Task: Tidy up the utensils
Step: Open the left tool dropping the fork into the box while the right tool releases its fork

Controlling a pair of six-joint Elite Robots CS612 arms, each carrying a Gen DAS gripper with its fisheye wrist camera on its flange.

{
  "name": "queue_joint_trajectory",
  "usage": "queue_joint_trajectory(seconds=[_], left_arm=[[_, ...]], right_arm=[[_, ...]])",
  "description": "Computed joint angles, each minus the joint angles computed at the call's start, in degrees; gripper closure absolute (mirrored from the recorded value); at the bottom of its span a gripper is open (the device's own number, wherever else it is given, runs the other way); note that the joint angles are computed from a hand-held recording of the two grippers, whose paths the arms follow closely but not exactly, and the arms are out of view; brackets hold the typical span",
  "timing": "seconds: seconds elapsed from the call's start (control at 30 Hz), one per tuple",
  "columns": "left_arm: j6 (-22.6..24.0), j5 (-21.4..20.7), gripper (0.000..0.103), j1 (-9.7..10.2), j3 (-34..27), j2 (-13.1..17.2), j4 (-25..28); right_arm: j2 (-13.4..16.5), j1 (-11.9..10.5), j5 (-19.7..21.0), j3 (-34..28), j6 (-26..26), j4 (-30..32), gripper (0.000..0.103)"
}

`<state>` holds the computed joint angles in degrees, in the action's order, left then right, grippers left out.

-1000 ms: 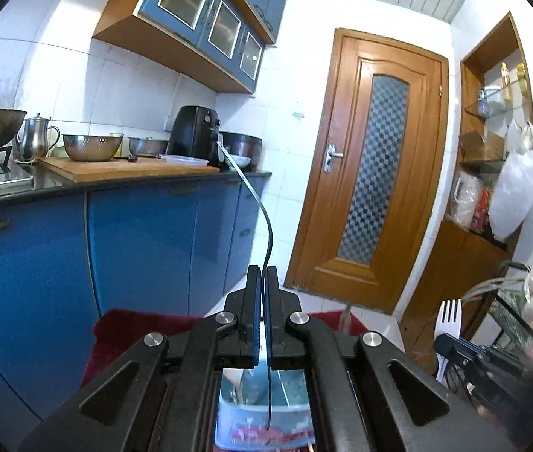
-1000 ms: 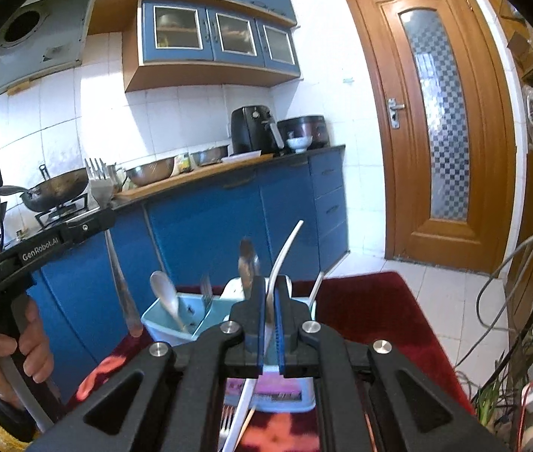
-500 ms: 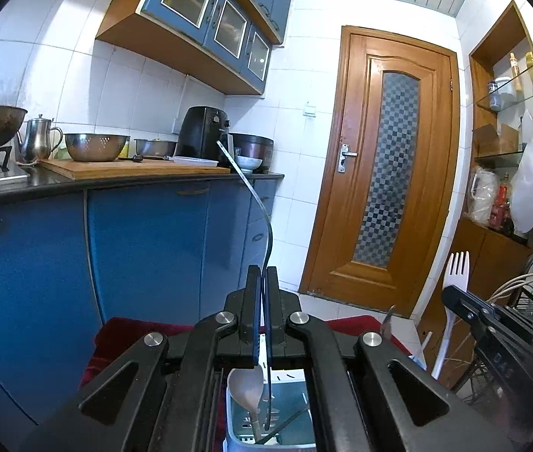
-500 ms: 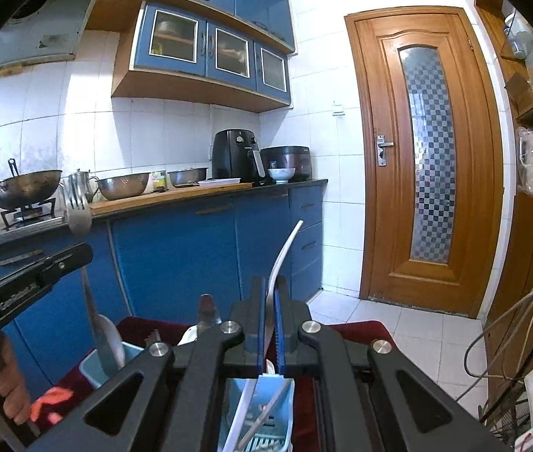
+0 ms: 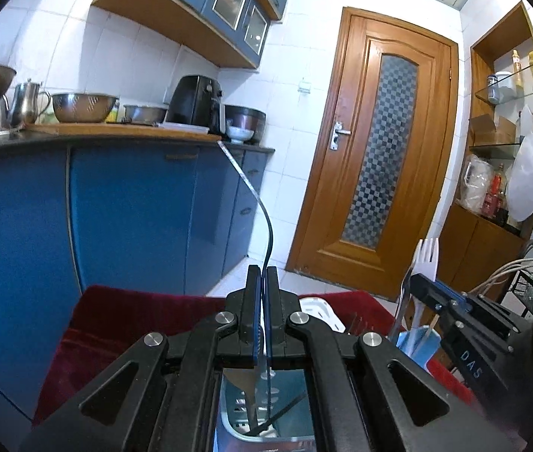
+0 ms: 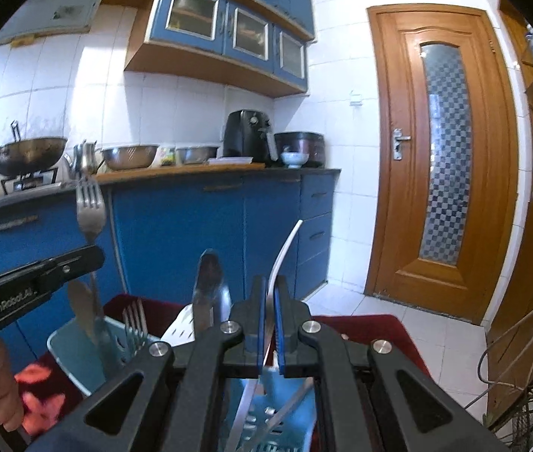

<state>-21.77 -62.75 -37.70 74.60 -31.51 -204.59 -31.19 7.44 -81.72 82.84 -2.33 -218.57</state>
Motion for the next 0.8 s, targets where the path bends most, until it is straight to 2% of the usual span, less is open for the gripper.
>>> queue_joint_trajectory(seconds=[0.27, 0.37, 0.4, 0.43, 0.47, 0.5, 0.8], left_arm=[[1.1, -0.2, 0.103, -0.32, 0.4, 0.1, -1.3], [0.8, -0.2, 0.103, -0.42, 0.7, -0.1, -1.1], [0.4, -0.4, 0.101, -0.39, 0.9, -0.2, -1.0], [-0.2, -0.9, 0.094, -0.32, 1.0, -0.3, -0.9], [-0.7, -1.3, 0.085, -0.26, 1.2, -0.5, -0.7], [-1.0, -1.9, 0.083, -0.11, 1.2, -0.6, -0.5], [0.4, -2.6, 0.080, -0.84, 2.6, -1.8, -0.9]], right_arm=[[-0.2, -0.2, 3.1, 0.4, 0.3, 3.4, 0.096], [-0.3, -0.4, 3.8, 0.8, 0.8, 3.3, 0.086], [-0.4, -0.4, 4.0, 1.0, 1.0, 3.1, 0.079], [-0.5, -0.5, 4.3, 1.1, 1.2, 3.0, 0.076], [-0.6, -0.6, 4.7, 1.3, 1.7, 2.8, 0.075], [-0.6, -0.6, 4.9, 1.5, 1.9, 2.7, 0.075], [-1.7, -0.9, 6.3, 3.3, 3.5, 0.9, 0.071]])
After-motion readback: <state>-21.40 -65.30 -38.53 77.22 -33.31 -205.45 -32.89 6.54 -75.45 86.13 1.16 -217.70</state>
